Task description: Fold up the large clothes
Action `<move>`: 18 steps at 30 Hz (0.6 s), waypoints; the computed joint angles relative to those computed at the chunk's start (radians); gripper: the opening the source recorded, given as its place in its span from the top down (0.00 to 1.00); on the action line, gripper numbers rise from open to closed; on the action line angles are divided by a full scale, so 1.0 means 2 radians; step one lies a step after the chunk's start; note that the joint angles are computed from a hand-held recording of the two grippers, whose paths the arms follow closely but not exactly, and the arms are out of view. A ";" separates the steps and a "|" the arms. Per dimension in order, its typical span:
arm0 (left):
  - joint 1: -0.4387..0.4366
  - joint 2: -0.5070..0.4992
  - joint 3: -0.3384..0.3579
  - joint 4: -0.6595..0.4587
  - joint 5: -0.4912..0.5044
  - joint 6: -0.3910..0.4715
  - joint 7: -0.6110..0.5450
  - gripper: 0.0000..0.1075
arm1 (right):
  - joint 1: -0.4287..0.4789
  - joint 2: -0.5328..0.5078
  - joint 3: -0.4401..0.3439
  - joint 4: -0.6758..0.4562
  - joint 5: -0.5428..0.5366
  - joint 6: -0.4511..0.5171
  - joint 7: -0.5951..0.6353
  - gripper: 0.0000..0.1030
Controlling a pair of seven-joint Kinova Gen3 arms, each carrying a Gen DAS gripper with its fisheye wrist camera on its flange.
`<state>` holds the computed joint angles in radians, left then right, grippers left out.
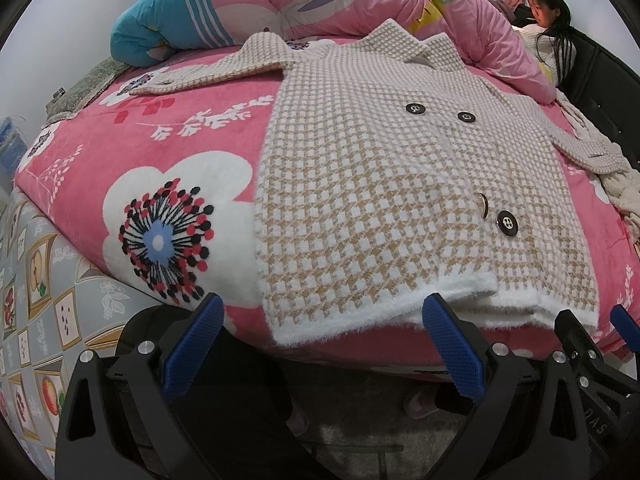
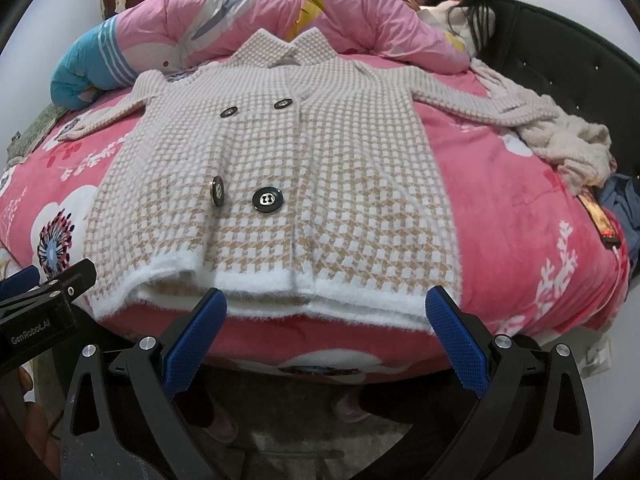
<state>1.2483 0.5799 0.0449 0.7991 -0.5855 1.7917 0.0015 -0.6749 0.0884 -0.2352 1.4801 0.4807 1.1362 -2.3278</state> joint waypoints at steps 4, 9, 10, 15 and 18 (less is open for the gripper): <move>0.000 -0.001 0.000 0.001 0.000 0.000 0.000 0.09 | 0.000 0.001 0.000 -0.001 0.000 -0.001 0.002 0.07; -0.001 -0.003 0.001 0.005 0.000 -0.002 0.001 0.09 | -0.001 0.002 0.001 -0.002 0.000 -0.001 0.002 0.07; -0.002 -0.003 0.001 0.005 0.000 -0.002 0.001 0.09 | -0.001 0.002 0.001 -0.002 0.000 -0.001 0.002 0.07; -0.003 -0.005 0.002 0.009 -0.001 -0.003 0.002 0.09 | -0.003 0.005 0.002 -0.005 0.003 -0.001 0.000 0.07; -0.003 -0.006 0.003 0.009 -0.001 -0.003 0.002 0.09 | -0.003 0.005 0.002 -0.005 0.003 -0.001 0.001 0.07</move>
<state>1.2426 0.5688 0.0504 0.8172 -0.5875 1.7866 0.0059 -0.6809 0.0988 -0.2303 1.4707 0.4871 1.1351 -2.3261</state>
